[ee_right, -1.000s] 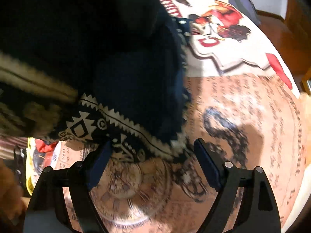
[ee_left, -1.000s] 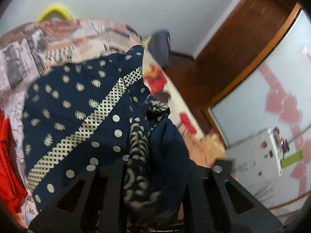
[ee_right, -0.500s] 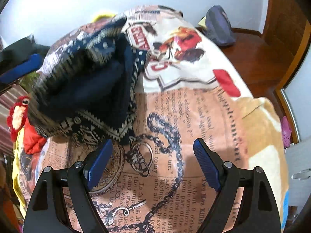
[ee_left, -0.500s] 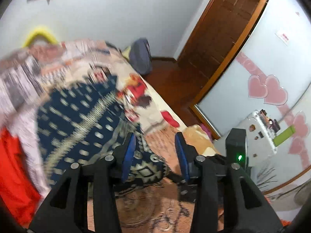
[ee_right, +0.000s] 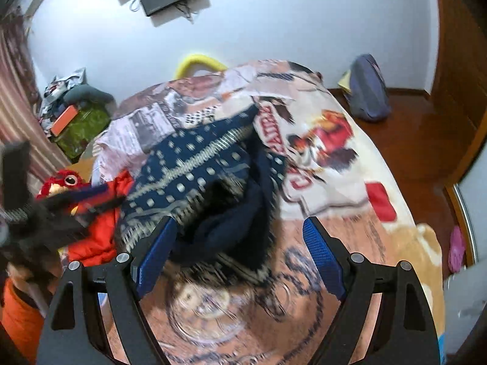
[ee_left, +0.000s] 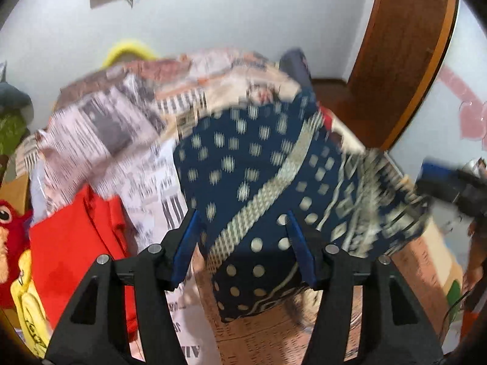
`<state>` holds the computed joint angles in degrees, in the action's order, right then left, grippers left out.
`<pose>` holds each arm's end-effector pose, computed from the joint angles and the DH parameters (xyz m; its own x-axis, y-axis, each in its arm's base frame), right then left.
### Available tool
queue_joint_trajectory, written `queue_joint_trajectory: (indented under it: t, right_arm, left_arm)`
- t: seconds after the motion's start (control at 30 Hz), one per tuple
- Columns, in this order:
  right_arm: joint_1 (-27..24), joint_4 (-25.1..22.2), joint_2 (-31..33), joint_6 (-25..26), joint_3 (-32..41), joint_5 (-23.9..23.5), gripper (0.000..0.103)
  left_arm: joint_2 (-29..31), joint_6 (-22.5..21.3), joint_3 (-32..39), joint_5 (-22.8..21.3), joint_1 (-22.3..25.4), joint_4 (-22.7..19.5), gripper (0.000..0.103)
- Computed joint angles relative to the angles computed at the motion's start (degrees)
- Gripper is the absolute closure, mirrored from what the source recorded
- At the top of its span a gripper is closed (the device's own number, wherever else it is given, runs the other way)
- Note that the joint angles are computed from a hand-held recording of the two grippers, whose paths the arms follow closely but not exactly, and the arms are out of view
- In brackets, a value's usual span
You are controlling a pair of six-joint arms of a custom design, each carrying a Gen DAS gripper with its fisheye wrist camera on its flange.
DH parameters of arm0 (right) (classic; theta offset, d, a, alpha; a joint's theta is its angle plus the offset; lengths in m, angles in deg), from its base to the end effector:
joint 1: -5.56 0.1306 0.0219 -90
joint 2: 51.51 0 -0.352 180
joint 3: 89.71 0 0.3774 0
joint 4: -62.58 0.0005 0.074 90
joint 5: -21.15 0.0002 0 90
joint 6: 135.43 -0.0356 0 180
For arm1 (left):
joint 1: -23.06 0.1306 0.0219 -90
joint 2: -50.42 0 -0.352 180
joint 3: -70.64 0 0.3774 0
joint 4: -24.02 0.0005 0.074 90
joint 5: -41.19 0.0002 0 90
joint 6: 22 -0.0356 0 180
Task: Fold large clothes
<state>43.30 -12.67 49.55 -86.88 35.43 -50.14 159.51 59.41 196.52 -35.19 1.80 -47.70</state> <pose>0.4038 0.2975 0.5460 -0.7402 0.2199 -0.6354 0.0925 0.9693 0.2278 0.5192 -0.2115 0.4833 -0.6827 0.4214 -0.5969 0.5871 0.8027 -0.1047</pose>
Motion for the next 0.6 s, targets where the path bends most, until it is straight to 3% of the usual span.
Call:
queue_joint_trajectory:
  t: [0.07,0.2,0.33,0.43,0.6]
  right_arm:
    - [-0.38,0.28,1.95,1.26,2.14,-0.71,0.020]
    - [-0.64,1.29,3.72,3.01,3.01,-0.57,0.020]
    - [-0.76,-1.22,5.47,2.57,3.17,-1.52,0.020]
    - [-1.80,-3.53,5.94,-0.05,-0.69,-3.67,0.020]
    - [-3.31,1.45,2.21,-3.49,-11.11,-10.75,0.020]
  left_arm:
    - [-0.47,0.20,-2.42,0.76,-0.24,0.95,0.045]
    - [-3.08,-0.43,-8.15,-2.38,-1.90,7.08,0.037]
    - [-4.85,-1.45,-11.13,-4.37,-2.88,9.74,0.033]
    - [-5.09,-1.96,-11.47,-3.99,-2.65,9.52,0.030]
    - [-6.15,-3.77,-13.54,-4.86,-2.72,9.45,0.025]
